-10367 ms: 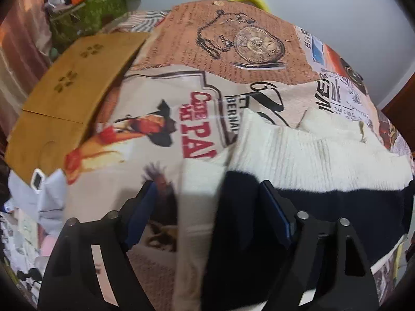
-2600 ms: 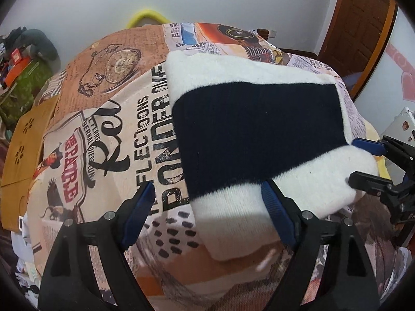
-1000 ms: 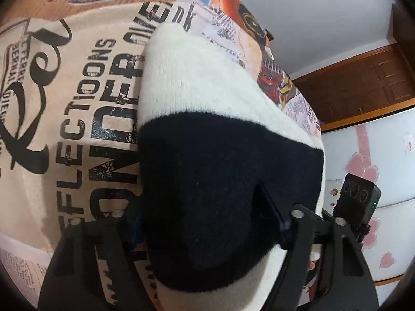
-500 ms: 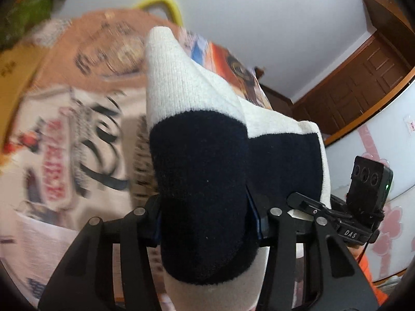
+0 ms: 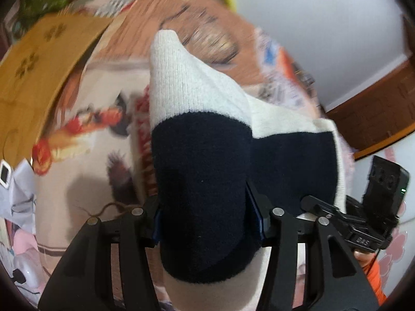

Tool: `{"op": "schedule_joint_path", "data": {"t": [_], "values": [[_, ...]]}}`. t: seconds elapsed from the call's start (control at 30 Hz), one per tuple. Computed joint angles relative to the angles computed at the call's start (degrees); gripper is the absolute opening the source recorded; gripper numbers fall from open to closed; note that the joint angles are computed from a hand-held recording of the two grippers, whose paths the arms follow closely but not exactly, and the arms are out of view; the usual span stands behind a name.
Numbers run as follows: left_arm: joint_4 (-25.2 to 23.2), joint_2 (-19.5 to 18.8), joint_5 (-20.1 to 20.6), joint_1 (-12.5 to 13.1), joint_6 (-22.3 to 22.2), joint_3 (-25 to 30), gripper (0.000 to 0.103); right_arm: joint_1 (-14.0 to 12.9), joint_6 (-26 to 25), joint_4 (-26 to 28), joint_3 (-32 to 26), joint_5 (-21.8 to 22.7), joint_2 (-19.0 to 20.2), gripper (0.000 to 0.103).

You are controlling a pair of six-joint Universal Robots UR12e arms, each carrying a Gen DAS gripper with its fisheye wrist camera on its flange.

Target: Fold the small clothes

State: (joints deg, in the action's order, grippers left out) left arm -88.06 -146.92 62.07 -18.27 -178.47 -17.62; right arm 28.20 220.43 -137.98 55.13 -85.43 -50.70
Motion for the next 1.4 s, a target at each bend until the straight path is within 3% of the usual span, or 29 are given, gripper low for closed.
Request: {"op": "schedule_joint_path", "data": {"t": [0.07, 0.13, 0.2, 0.3, 0.4, 0.53, 0.63, 0.73, 0.8, 0.93, 1.0, 1.1, 1.27, 1.4], "values": [[-0.18, -0.22, 0.43, 0.25, -0.94, -1.66, 0.060, 0.20, -0.60, 1.37, -0.97, -1.26, 0.90, 0.044], [5.03, 1.85, -2.12, 0.76, -3.02, -7.45, 0.066, 0.11, -0.90, 1.85, -1.14, -1.38, 1.03, 0.046], [6.75, 2.62, -3.01, 0.95, -3.75, -9.12, 0.066, 0.06, -2.15, 3.33, -1.65, -1.43, 0.93, 0.048], [9.29, 4.40, 2.18, 0.09, -2.40, -11.10, 0.067, 0.38, -5.42, 6.44, -2.92, -3.78, 0.62, 0.053], [16.84, 7.24, 11.96, -1.38, 0.18, -15.15, 0.066, 1.25, -8.49, 6.57, -3.87, -8.73, 0.19, 0.054], [24.80, 9.89, 13.59, -1.51, 2.03, -19.40, 0.066, 2.31, -12.97, 3.83, -4.98, -13.99, 0.02, 0.054], [29.32, 12.46, 12.38, -1.60, 3.35, -23.40, 0.067, 2.96, -16.26, 1.18, -6.39, -15.14, 0.56, 0.054], [30.78, 13.50, 12.19, -2.11, 4.61, -25.11, 0.069, 3.18, -17.78, 2.11, -8.83, -13.87, 2.11, 0.054], [31.15, 14.12, 14.26, -2.74, 5.77, -26.72, 0.070, 3.35, -17.69, 4.05, -9.23, -13.52, 2.65, 0.054], [25.82, 13.58, 17.75, -3.88, 6.97, -27.35, 0.071, 3.26, -14.94, 8.65, -7.88, -13.10, 2.83, 0.054], [29.78, 14.70, 21.04, -4.67, 7.65, -31.11, 0.077, 3.38, -14.80, 8.40, -5.80, -13.28, 2.29, 0.051], [36.19, 16.48, 23.83, -5.42, 8.67, -35.58, 0.078, 4.20, -16.68, 7.50, -4.52, -15.67, 1.63, 0.051], [36.71, 17.35, 24.83, -5.48, 7.46, -36.20, 0.078, 4.71, -16.41, 7.81, -3.58, -17.22, 0.37, 0.051], [40.63, 19.77, 25.82, -5.48, 7.19, -39.18, 0.077, 4.75, -13.81, 6.19, -0.69, -16.55, -2.04, 0.051]]}}
